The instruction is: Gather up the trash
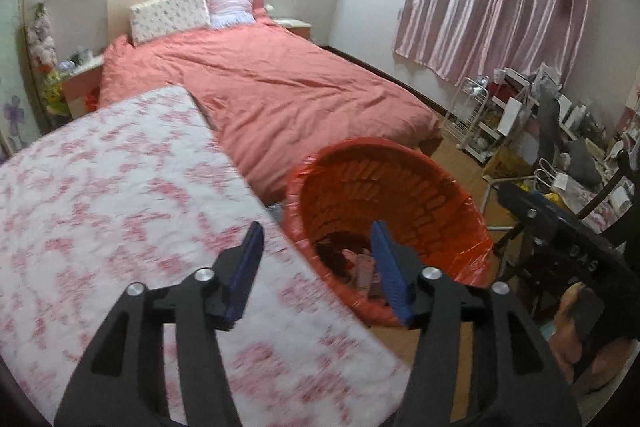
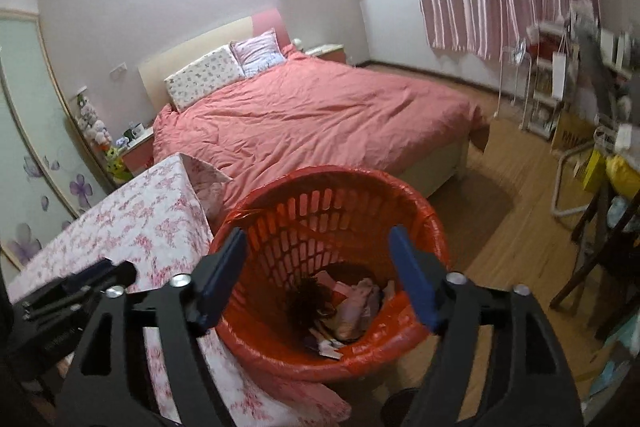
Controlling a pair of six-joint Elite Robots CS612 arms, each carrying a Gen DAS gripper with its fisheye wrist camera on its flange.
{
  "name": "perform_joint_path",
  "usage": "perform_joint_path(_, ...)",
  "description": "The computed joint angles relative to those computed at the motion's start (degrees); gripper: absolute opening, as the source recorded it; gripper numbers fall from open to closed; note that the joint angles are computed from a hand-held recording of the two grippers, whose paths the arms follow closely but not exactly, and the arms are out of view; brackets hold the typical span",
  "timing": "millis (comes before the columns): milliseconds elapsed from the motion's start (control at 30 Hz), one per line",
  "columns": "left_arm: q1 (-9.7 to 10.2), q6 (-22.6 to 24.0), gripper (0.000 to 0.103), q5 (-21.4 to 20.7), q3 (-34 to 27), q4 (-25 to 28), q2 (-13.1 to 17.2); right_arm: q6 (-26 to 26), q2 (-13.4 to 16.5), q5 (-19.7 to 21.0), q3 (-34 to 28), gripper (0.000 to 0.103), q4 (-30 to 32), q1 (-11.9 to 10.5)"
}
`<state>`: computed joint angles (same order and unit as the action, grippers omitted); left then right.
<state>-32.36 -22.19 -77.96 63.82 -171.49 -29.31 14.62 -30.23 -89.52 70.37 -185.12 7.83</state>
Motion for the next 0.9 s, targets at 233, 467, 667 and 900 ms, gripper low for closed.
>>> perform_joint_path(233,-1.73,0.12,0.085,9.69,15.33,-12.07,-7.12,-3.93,-2.96,-5.87,6.58,0.098,-8.93,2.33)
perform_joint_path(467,-3.86,-3.64,0.099,19.52,27.33,-19.37,-12.36,-7.61,-5.29,-11.96,12.72,0.101,-18.5,4.96)
perform_joint_path(667,-6.2,-6.04,0.099,26.95,33.84,-23.95,-14.87,-9.79,-5.61,-17.27,15.36,0.101,-25.18,7.18)
perform_joint_path(900,-8.42,-11.16,0.099,34.85,38.2,-23.73,-16.65,-9.58,-6.13,-19.98,17.41,0.101,-26.79,8.94)
